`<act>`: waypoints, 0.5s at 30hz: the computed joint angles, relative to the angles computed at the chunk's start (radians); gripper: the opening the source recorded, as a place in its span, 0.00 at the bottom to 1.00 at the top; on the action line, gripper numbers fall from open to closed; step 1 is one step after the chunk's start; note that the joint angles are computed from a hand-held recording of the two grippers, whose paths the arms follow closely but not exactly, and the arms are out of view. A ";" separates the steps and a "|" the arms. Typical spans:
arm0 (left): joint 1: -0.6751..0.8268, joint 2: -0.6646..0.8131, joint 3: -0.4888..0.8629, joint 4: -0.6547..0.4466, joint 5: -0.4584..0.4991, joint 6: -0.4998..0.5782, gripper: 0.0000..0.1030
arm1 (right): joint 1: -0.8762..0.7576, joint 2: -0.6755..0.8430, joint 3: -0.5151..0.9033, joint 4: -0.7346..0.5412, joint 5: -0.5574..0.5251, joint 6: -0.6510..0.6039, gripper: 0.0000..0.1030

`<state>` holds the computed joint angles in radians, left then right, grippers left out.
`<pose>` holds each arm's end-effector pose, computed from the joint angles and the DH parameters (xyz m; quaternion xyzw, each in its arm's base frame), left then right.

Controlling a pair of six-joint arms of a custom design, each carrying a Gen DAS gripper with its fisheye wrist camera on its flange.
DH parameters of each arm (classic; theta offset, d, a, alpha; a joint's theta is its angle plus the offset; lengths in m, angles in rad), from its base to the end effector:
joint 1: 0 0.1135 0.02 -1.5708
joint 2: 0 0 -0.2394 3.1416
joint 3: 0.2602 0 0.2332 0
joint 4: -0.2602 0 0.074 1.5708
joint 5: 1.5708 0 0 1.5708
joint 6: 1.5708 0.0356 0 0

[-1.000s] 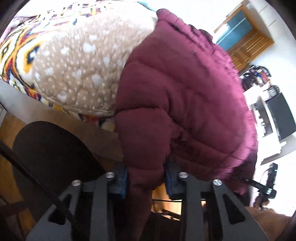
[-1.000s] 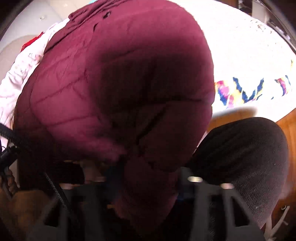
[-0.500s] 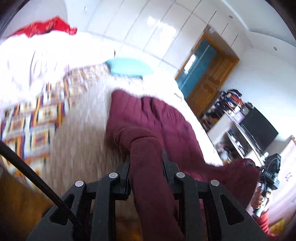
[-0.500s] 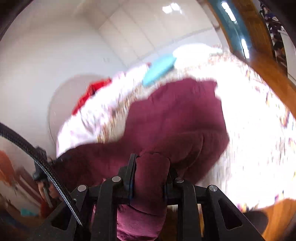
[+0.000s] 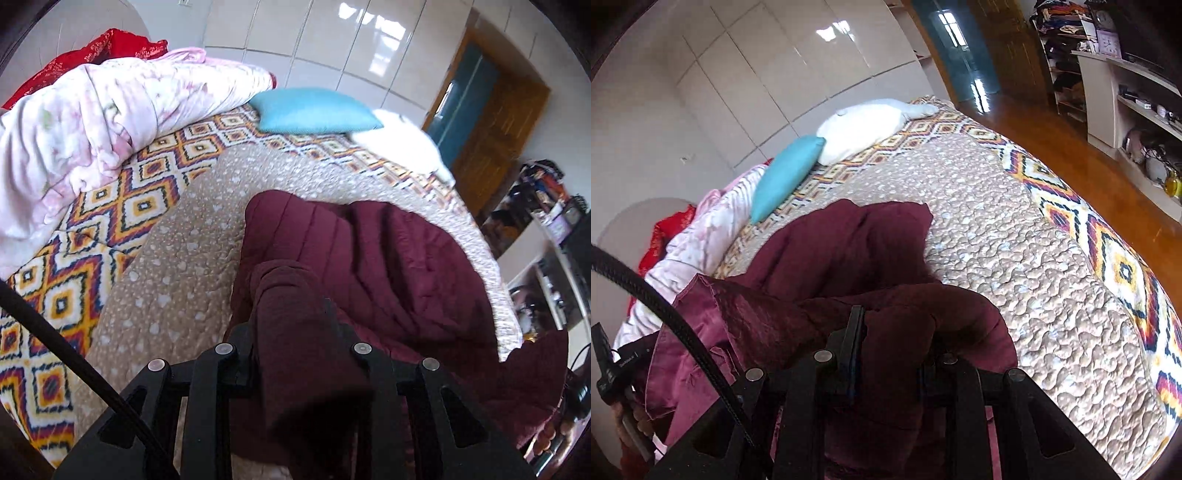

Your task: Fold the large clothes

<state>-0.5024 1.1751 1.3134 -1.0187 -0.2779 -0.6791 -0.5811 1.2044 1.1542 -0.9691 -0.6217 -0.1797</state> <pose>0.1901 -0.0933 0.3414 -0.1289 0.9242 -0.0784 0.3509 0.1921 -0.1014 0.2979 0.1010 0.9143 0.1770 0.3500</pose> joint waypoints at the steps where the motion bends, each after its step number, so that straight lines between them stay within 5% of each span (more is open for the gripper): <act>1: 0.016 0.033 -0.008 0.027 0.006 0.001 0.27 | 0.032 -0.002 -0.024 0.033 0.037 0.022 0.23; 3: 0.057 0.088 -0.018 0.070 0.024 -0.003 0.31 | 0.119 0.056 -0.040 0.128 0.139 0.084 0.23; 7: 0.151 0.135 -0.014 0.140 0.082 0.006 0.43 | 0.137 0.161 -0.054 0.214 0.159 0.167 0.24; 13: 0.242 0.109 0.040 0.183 0.181 0.019 0.66 | 0.045 0.270 0.031 0.184 -0.054 0.208 0.33; 15: 0.276 0.082 0.048 0.189 0.239 0.016 0.68 | 0.006 0.280 0.051 0.161 -0.145 0.208 0.47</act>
<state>-0.2268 1.2572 1.3612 -0.8295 -0.0388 -0.6635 -0.5750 1.4846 1.2049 -0.8078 -0.7665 0.0285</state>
